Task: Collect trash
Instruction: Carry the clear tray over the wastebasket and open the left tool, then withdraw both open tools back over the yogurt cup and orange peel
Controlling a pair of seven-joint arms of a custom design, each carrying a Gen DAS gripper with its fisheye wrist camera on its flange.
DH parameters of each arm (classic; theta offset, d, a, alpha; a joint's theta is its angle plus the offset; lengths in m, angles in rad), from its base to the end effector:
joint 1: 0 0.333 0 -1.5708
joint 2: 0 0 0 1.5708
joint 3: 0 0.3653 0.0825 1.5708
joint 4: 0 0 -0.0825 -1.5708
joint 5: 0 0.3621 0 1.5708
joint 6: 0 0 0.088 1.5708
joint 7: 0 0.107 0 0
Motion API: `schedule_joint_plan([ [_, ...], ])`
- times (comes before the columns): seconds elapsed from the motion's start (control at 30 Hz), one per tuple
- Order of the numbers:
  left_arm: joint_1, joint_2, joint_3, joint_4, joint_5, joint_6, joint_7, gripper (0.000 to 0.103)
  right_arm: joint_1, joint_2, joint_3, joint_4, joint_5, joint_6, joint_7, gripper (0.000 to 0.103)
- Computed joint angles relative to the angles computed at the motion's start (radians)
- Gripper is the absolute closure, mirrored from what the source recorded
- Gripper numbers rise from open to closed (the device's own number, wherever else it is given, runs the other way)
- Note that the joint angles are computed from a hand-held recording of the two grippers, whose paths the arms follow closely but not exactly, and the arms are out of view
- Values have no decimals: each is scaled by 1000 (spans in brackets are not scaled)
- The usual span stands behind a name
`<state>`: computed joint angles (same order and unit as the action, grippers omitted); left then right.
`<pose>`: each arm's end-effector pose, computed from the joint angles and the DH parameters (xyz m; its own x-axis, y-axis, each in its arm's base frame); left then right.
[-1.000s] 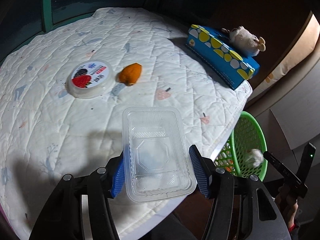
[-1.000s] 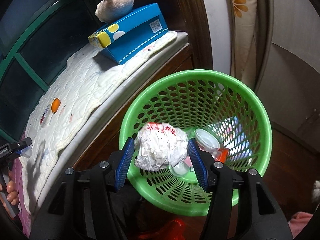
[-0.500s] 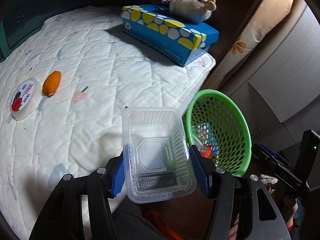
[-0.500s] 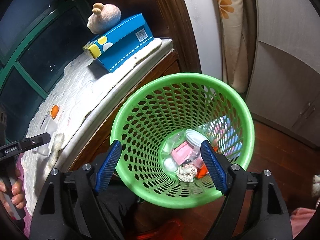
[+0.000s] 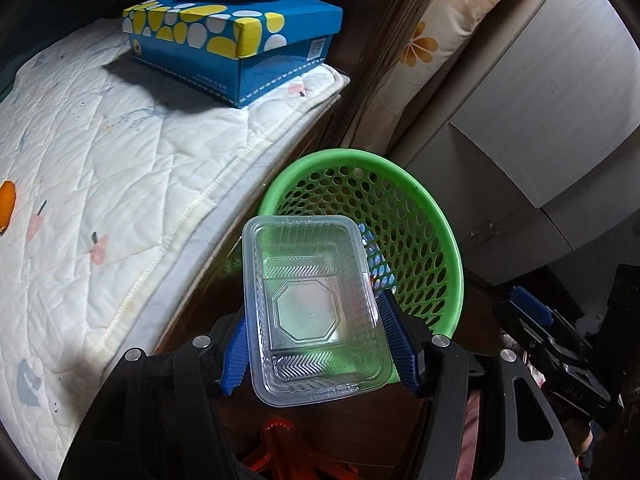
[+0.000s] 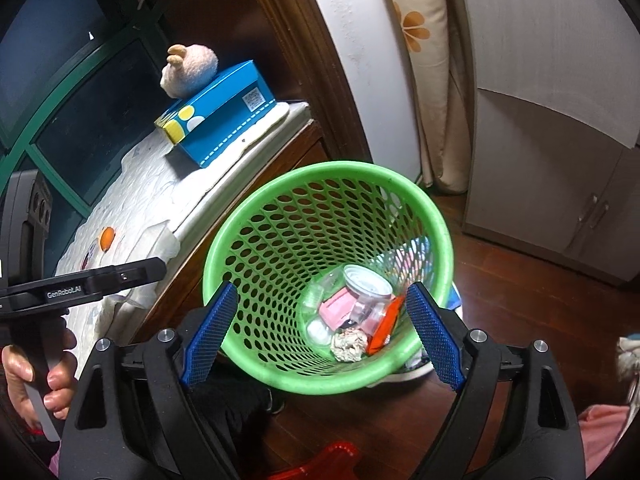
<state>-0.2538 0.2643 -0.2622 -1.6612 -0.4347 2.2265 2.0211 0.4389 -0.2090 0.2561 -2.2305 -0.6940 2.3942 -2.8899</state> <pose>0.5760 -0.3185 0.5484 -0.6844 -0.6601 0.3096 -0.7225 0.5574 -0.4089 0.3739 0.3167 0.5548 -0.5174 -0.7904 -0.3279 -0.5764 0.6051 -0.5491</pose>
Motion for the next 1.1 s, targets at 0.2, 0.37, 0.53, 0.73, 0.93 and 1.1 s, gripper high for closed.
schedule_joint_plan([
  [0.2,-29,17,-9,4,28,2,-15,46,-2,-38,9,-34,6,-18,31,16],
  [0.37,-48,39,-14,18,48,-4,-30,46,-6,-58,15,-57,9,-23,51,15],
  [0.53,-61,43,-21,11,52,2,-33,46,-8,-77,22,-78,13,-29,64,15],
  [0.73,-68,46,-22,12,52,5,-40,32,-12,-93,30,-93,15,-35,86,15],
  [0.93,-55,36,-20,8,32,0,-36,31,-12,-95,32,-96,17,-31,93,14],
  [1.1,-30,5,-10,-13,9,20,-22,24,-11,-78,32,-77,12,-23,81,14],
])
